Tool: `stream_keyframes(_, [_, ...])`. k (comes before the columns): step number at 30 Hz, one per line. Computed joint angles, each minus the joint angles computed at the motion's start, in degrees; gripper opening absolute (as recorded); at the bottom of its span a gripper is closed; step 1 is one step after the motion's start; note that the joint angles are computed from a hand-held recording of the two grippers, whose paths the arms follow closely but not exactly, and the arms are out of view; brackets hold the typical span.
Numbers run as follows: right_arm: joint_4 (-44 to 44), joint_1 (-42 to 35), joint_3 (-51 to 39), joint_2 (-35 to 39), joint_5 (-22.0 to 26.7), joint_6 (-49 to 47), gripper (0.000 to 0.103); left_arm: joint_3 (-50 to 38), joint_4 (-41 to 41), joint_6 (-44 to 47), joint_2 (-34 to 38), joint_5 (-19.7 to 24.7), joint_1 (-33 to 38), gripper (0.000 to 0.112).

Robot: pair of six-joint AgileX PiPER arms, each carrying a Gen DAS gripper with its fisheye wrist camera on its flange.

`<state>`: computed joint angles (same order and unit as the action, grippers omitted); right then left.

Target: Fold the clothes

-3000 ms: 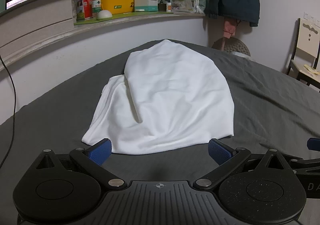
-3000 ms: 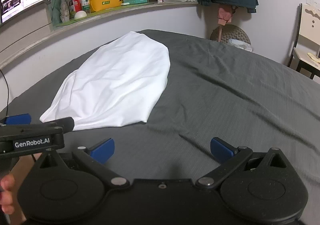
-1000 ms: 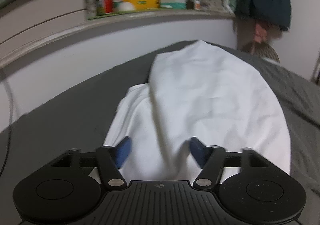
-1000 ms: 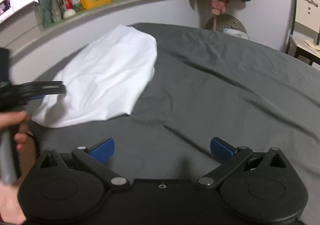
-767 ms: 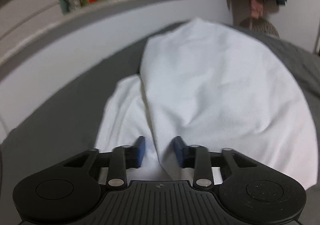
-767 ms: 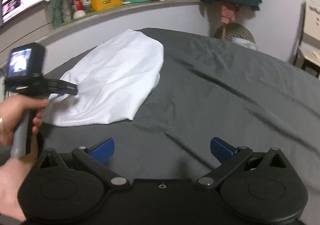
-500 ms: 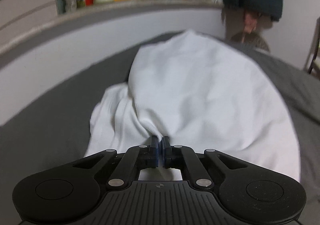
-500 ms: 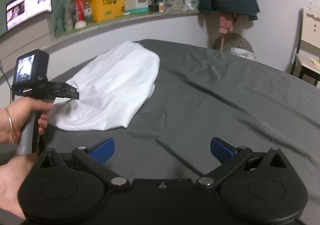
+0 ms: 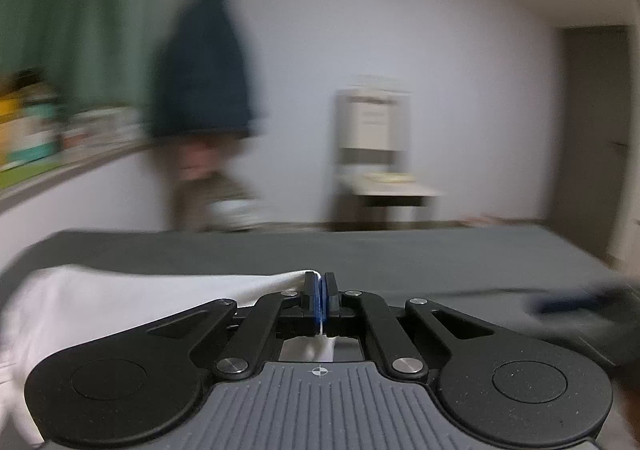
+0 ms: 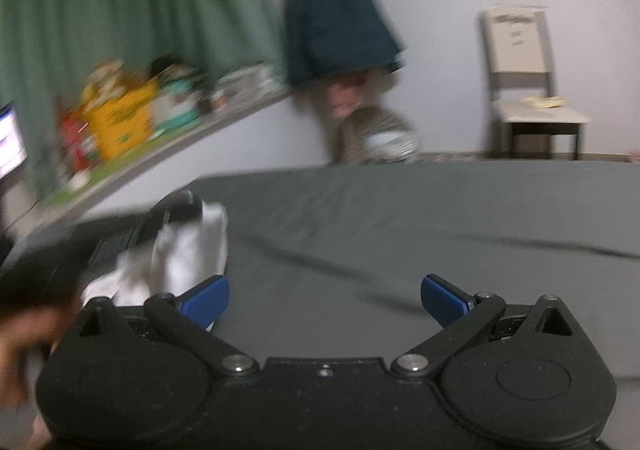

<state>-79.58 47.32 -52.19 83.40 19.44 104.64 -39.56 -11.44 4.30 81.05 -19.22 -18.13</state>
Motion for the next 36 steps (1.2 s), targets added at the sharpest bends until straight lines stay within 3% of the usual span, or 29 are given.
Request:
stream_keyframes(3, [-4.1, -5.2, 2.1, -1.3, 1.2, 6.0, 0.103, 1.0, 13.8, -12.0, 2.0, -3.5, -7.2, 0.000])
stream_keyframes(5, [-5.0, -8.5, 3.3, -1.6, 1.5, 8.0, 0.103, 1.2, 13.6, -9.1, 3.5, -2.6, -12.5, 0.000])
stream_keyframes(7, [-2.3, -10.8, 3.1, -0.9, -0.1, 3.5, 0.103, 1.7, 4.3, 1.3, 5.5, -2.7, -16.6, 0.000])
stream_keyframes(10, [4.6, -11.8, 1.6, 1.2, -1.3, -2.9, 0.103, 4.0, -12.9, 15.2, 7.6, -7.9, -19.1, 0.000])
stream_keyframes(14, [4.0, -10.2, 2.1, 2.9, -2.7, -0.5, 0.103, 6.8, -25.2, 17.0, 4.4, -8.0, -11.9, 0.001])
stream_keyframes(18, [10.1, -7.3, 0.8, 4.4, -2.0, -6.9, 0.103, 8.9, -45.1, 32.1, 1.8, -12.9, -4.6, 0.002])
stream_keyframes(19, [10.7, -6.7, 0.5, 4.7, -1.7, -7.3, 0.103, 9.1, -47.4, 33.3, 2.0, -14.4, -2.3, 0.007])
stream_keyframes(21, [11.6, -5.9, 0.2, 4.6, -2.0, -7.7, 0.103, 10.2, -47.1, 28.8, 4.0, -17.2, 2.7, 0.049])
stream_keyframes(22, [11.0, -5.8, 0.5, 4.4, -2.6, -7.1, 0.103, 12.9, -43.6, 23.2, 4.5, -18.3, 6.5, 0.086])
stream_keyframes(23, [10.5, -5.7, 0.7, 4.1, -3.1, -6.7, 0.103, 14.8, -38.0, 17.4, 5.9, -18.9, 11.4, 0.097])
stream_keyframes(26, [11.7, -5.4, 0.7, 4.0, -2.6, -8.4, 0.103, 19.7, -21.6, 2.7, 10.4, -21.9, 21.1, 0.097])
stream_keyframes(29, [12.7, -5.3, 0.7, 4.3, -2.8, -8.5, 0.103, 20.8, -18.2, 0.9, 15.0, -26.5, 20.9, 0.097])
stream_keyframes(31, [13.1, -5.2, 0.5, 4.6, -3.1, -8.5, 0.103, 20.6, -16.1, -1.7, 15.7, -26.7, 19.2, 0.096])
stream_keyframes(33, [14.0, -4.4, 0.0, 5.1, -2.5, -9.7, 0.103, 20.3, -13.1, -4.6, 16.7, -27.1, 18.2, 0.074])
stream_keyframes(34, [14.4, -4.0, -0.3, 5.3, -2.2, -10.2, 0.103, 19.9, -12.0, -5.5, 16.9, -26.5, 18.5, 0.056])
stream_keyframes(36, [13.7, -3.0, -0.4, 5.3, -1.5, -10.2, 0.103, 19.2, -9.7, -9.0, 16.1, -24.1, 19.6, 0.040])
